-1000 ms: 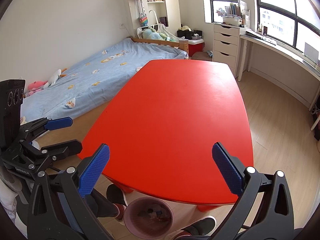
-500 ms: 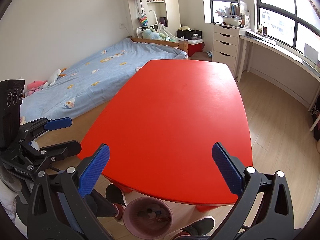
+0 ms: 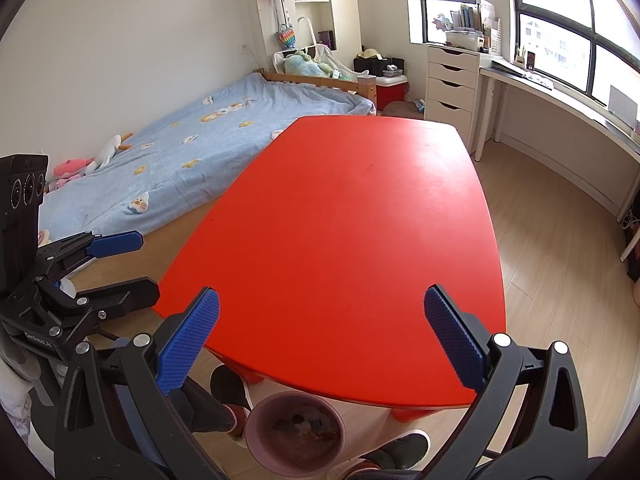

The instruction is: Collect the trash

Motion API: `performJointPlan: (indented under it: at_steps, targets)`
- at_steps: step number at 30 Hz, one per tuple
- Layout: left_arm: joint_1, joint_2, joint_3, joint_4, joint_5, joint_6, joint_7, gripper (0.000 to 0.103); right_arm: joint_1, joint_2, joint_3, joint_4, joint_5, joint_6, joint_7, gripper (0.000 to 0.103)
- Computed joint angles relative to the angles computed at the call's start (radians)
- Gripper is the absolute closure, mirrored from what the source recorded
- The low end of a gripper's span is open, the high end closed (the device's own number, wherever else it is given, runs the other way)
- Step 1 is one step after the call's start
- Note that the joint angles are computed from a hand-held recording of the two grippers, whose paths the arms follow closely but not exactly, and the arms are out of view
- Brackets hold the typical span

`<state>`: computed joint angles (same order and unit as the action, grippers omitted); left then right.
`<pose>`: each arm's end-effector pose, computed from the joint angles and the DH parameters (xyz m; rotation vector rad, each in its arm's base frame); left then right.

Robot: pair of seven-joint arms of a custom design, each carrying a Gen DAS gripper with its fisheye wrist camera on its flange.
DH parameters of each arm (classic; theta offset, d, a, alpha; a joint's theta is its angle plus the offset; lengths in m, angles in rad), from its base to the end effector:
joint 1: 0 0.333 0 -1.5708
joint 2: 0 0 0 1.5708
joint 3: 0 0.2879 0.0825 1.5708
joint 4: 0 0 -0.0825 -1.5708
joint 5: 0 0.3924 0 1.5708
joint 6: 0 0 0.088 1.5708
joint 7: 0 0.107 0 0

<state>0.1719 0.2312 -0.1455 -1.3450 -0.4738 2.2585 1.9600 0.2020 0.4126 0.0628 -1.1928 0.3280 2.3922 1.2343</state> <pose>0.6739 0.0187 0.6519 -1.6980 2.0213 -1.0806 0.7007 0.1814 0.6202 -1.9702 1.2543 -0.4312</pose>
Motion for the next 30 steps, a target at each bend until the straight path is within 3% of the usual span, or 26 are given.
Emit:
performJointPlan:
  at_steps: [30]
  targets:
    - [0.000,-0.017,0.000,-0.027,-0.031,0.011,0.022,0.006,-0.001,0.008,-0.001,0.008,-0.003,-0.004,-0.001,0.003]
